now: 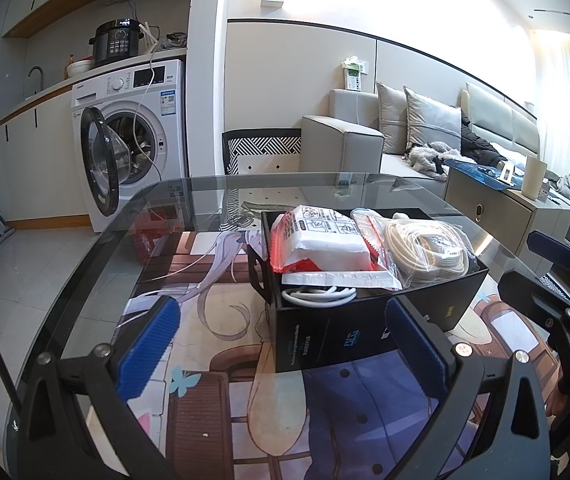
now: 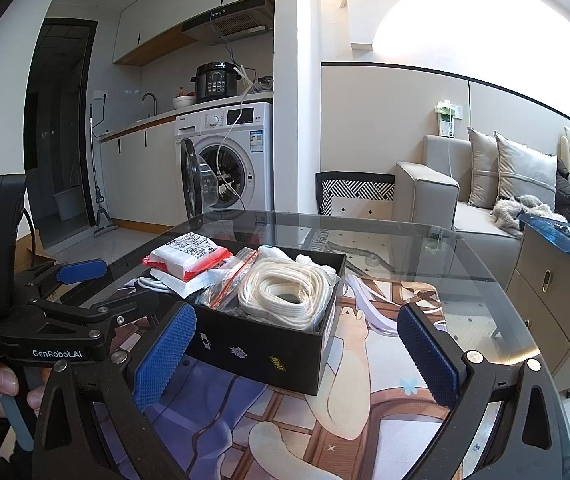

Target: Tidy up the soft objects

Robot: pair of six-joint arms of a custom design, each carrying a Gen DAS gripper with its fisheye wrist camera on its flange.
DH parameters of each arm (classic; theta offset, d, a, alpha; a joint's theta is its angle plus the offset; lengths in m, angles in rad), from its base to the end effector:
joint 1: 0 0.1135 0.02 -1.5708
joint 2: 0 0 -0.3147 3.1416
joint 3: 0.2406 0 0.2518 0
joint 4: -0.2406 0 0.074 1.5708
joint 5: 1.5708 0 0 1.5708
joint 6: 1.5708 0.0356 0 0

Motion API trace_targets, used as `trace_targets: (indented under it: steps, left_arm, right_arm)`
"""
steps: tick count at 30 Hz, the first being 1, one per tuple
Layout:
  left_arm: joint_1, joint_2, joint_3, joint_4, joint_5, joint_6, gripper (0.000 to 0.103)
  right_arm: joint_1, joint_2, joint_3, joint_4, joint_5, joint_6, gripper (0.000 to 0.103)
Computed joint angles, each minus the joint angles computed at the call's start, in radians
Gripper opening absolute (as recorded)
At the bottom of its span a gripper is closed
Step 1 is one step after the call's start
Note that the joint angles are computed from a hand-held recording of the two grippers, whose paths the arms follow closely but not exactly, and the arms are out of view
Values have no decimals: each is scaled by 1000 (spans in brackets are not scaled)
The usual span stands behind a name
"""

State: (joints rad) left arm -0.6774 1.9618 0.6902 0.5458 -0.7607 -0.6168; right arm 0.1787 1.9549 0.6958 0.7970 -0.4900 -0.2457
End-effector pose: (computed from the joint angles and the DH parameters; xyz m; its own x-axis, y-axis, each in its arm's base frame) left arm 0.2834 -0.1965 0.1222 -0.4521 -0.1741 -0.8748 -0.2566 0.9647 -0.0594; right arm 0.3556 0.0813 0.1439 -0.2866 -0.2698 -0.9193 -0.6609 0.7503 -0.0142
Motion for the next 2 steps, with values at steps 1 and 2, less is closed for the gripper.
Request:
trace_targets:
  steps: [1, 2]
  left_arm:
    - [3, -1, -1, -2, 3, -2, 103]
    - [6, -3, -1, -4, 6, -3, 103]
  right_arm:
    - [0, -1, -1, -1, 0, 0, 102]
    - [0, -2, -2, 0, 0, 0, 102]
